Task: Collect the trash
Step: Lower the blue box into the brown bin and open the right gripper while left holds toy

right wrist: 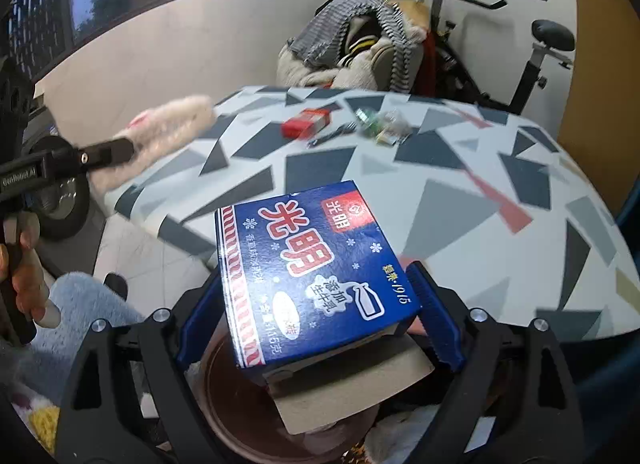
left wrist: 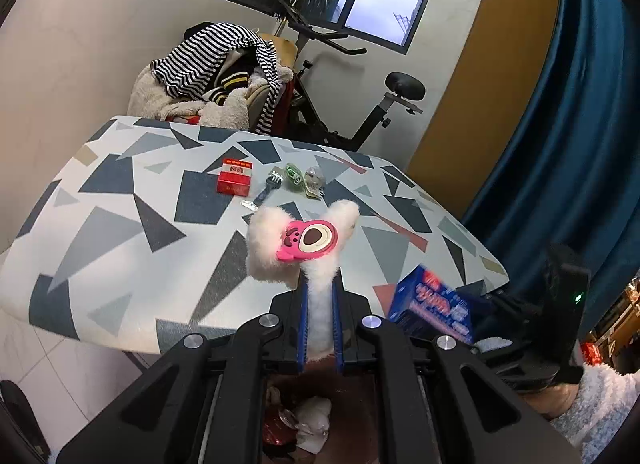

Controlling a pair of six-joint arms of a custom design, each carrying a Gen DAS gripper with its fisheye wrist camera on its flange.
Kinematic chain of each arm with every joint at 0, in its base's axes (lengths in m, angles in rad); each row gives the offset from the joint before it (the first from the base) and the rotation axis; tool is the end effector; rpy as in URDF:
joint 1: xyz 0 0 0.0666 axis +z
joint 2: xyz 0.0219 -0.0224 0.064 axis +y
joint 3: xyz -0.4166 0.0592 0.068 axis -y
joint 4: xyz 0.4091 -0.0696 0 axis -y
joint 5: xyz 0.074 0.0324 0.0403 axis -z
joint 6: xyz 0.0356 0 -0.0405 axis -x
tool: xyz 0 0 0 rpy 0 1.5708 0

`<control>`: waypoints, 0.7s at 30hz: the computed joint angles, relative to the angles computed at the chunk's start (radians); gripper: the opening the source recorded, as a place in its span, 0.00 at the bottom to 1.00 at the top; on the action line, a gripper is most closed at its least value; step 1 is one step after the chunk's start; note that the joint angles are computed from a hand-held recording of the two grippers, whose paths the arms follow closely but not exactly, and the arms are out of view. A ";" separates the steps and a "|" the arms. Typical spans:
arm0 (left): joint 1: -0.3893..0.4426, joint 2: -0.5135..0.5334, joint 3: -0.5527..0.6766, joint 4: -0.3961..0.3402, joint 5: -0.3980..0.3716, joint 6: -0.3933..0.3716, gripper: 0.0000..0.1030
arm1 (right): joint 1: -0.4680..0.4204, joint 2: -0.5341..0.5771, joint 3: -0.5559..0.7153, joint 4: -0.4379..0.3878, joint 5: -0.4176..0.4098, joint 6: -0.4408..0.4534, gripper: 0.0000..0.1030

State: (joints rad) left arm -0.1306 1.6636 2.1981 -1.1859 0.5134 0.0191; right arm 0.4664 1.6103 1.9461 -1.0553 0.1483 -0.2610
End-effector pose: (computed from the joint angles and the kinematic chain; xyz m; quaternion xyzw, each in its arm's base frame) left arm 0.5565 -0.0911 0.6837 0.1608 0.8592 -0.2590 0.4109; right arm 0.5157 0.2533 0.6069 -0.0627 0.9066 0.0834 0.4088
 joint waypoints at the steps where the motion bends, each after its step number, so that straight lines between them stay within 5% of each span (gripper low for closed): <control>1: 0.001 -0.010 -0.015 0.007 0.005 0.004 0.10 | 0.005 0.000 -0.006 -0.006 -0.011 -0.007 0.84; 10: 0.003 -0.023 -0.028 0.021 0.010 0.000 0.10 | 0.037 0.028 -0.003 -0.064 -0.113 -0.043 0.84; 17: 0.004 -0.024 -0.030 0.023 0.014 0.003 0.10 | 0.040 0.107 0.074 -0.255 -0.245 -0.074 0.84; 21: 0.005 -0.025 -0.034 0.026 0.015 0.009 0.10 | 0.043 0.121 0.077 -0.284 -0.289 -0.085 0.86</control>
